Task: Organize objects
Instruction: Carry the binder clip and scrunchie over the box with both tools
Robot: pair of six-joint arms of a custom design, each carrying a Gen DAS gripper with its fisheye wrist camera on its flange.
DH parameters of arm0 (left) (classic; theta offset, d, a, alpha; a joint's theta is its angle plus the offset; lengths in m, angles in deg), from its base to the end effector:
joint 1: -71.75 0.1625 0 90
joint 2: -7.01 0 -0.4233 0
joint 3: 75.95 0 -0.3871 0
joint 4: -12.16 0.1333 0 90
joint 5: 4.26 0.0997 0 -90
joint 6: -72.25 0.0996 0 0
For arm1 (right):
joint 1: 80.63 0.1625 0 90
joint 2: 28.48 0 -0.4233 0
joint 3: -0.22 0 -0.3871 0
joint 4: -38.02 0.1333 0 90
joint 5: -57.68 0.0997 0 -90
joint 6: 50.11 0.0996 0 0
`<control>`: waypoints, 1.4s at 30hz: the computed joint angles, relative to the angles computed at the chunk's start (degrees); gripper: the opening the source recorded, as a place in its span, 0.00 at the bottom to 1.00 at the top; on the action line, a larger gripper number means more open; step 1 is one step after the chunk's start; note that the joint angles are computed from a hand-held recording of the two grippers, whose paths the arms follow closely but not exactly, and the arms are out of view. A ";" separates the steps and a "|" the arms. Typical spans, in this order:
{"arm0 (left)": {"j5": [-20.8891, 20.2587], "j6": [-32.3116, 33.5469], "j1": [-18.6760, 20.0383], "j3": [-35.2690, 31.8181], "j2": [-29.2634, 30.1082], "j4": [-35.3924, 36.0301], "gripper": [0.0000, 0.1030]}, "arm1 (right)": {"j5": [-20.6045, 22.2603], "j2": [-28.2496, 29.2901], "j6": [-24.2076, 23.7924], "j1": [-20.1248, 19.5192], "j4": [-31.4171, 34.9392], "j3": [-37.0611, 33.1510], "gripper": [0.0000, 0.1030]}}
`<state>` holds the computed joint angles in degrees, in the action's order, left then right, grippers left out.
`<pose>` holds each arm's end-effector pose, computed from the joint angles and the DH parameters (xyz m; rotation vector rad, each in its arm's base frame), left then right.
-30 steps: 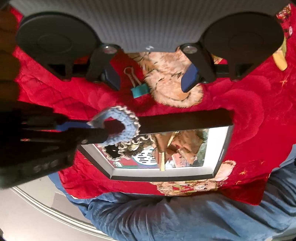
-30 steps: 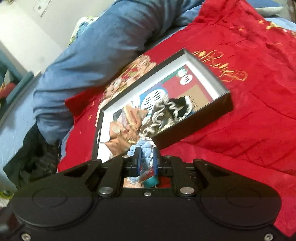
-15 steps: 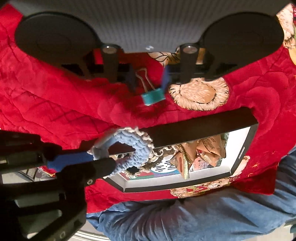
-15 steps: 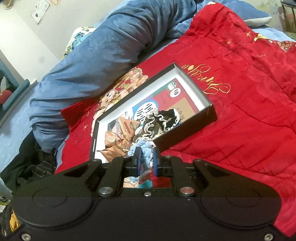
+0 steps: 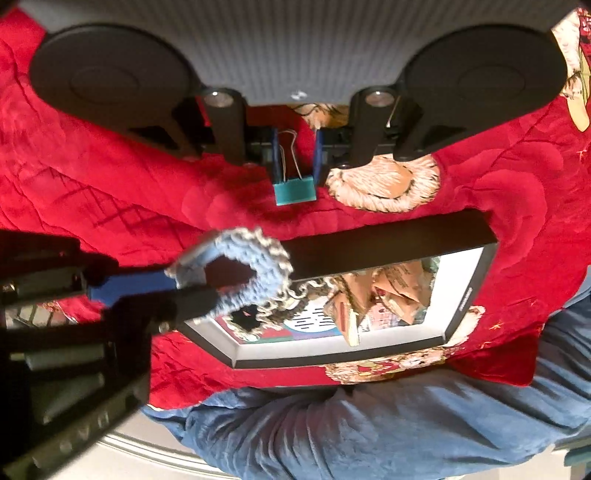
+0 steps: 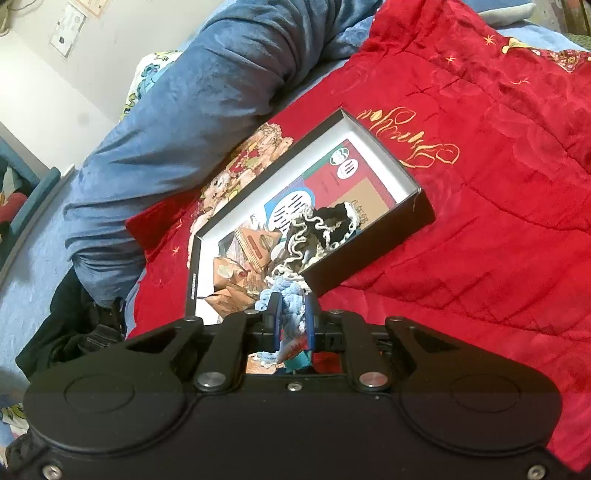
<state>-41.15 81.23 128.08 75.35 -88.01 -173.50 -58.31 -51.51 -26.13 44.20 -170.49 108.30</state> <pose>0.0149 -0.3618 0.2792 0.4306 2.1775 -0.9973 0.3909 -0.4048 -0.0773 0.0724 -2.8479 1.0662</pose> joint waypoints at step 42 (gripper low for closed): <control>-2.94 8.22 -0.08 -5.58 -2.88 -11.29 0.21 | 10.80 0.21 -3.46 -2.28 -4.97 -0.28 0.13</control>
<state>-44.09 89.45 128.00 69.78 -90.89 -184.79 -47.52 -51.30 -29.59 41.92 -175.46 108.01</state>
